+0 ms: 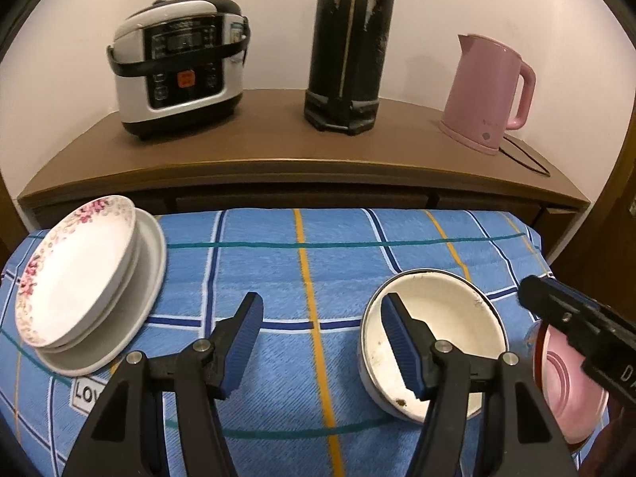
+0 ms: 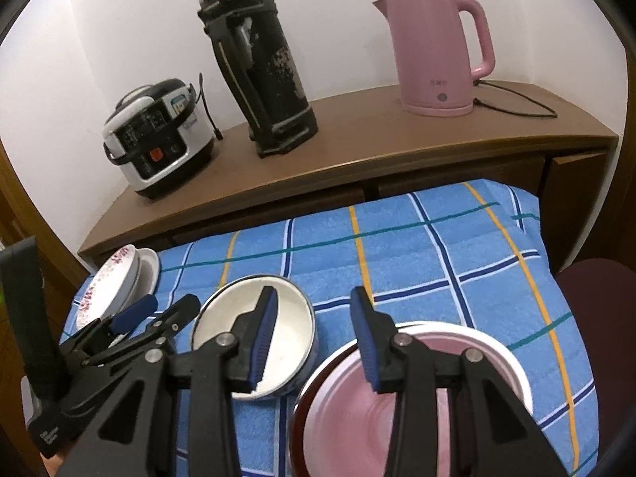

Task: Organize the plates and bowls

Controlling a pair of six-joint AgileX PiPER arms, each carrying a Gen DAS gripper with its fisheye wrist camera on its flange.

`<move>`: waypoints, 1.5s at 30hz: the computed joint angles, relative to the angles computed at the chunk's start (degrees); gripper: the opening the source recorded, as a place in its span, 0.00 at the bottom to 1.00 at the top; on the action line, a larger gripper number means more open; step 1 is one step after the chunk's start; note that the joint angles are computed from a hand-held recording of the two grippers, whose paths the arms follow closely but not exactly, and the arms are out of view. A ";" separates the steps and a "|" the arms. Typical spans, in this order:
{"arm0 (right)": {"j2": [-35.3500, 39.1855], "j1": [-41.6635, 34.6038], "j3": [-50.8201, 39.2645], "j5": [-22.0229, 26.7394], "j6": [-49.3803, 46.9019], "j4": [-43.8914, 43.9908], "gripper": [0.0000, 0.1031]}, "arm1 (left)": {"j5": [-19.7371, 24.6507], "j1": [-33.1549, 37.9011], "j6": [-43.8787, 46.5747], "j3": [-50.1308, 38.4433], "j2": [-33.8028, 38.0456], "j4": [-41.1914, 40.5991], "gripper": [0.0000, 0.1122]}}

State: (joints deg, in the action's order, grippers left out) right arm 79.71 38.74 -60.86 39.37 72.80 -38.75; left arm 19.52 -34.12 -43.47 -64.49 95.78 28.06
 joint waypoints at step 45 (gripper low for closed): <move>19.05 1.98 -18.57 8.13 -14.66 13.90 0.12 | 0.20 6.44 21.30 -3.32 4.64 -18.46 0.20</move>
State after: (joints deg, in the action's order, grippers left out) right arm 98.76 40.71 -79.43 47.50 58.14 -24.85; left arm 19.71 -27.68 -22.17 -67.81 100.42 9.60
